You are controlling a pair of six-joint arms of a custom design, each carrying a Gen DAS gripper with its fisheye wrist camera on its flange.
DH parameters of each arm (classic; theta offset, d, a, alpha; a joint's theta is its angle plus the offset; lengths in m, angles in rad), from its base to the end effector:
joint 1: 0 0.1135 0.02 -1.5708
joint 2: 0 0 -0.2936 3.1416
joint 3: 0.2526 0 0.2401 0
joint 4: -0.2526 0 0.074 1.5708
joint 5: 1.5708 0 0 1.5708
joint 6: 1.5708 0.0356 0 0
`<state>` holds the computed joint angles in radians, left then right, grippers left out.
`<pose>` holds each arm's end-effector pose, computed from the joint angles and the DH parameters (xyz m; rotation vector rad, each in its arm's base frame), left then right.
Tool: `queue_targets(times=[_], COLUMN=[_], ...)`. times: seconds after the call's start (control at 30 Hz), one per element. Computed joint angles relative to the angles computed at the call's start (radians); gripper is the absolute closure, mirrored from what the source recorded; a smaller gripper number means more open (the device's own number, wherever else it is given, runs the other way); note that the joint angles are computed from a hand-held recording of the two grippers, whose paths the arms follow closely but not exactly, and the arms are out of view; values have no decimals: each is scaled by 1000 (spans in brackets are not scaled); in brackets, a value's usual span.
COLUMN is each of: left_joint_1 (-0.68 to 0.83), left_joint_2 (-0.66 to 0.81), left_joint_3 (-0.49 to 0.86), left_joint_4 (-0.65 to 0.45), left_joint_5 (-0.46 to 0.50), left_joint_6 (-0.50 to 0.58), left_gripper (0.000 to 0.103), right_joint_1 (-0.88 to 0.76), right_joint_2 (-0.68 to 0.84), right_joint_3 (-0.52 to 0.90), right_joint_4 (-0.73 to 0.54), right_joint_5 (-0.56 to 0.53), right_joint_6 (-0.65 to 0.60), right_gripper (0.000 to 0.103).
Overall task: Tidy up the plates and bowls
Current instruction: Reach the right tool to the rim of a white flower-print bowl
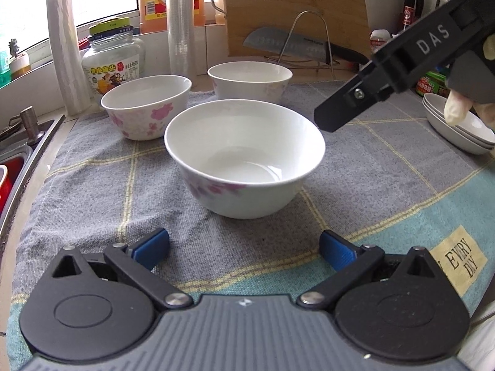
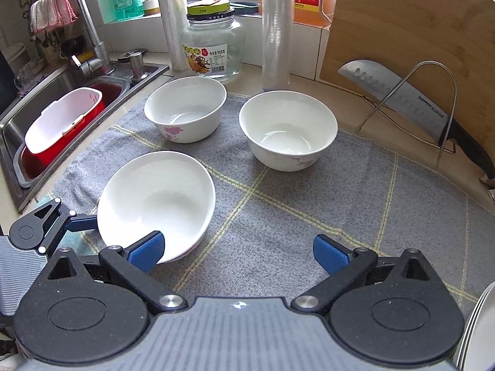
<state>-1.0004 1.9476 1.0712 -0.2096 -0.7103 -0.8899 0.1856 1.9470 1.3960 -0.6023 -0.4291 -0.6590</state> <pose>0.2193 -0.2989 0.1569 -0.0834 2.3049 0.0385 0.3909 0.0885 0.2187 -1.1789 2.3299 0.4229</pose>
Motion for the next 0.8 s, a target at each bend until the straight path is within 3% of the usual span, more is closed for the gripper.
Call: queue_targets(times=[0.27,0.8], left_joint_1=[-4,41], left_joint_2=[-9,-23], left_joint_3=[26,9], left_joint_4=[-41,36], left_joint_5=[-62,-23], left_joint_6=[-9,120], left_gripper=[1,1], right_joint_1=[1,60], right_joint_2=[41,159], right_joint_3=[52,159], right_joint_4=[-48,-154], right_joint_5=[-47,-170], right_joint_6=[-37,-62], right_gripper=[0,0])
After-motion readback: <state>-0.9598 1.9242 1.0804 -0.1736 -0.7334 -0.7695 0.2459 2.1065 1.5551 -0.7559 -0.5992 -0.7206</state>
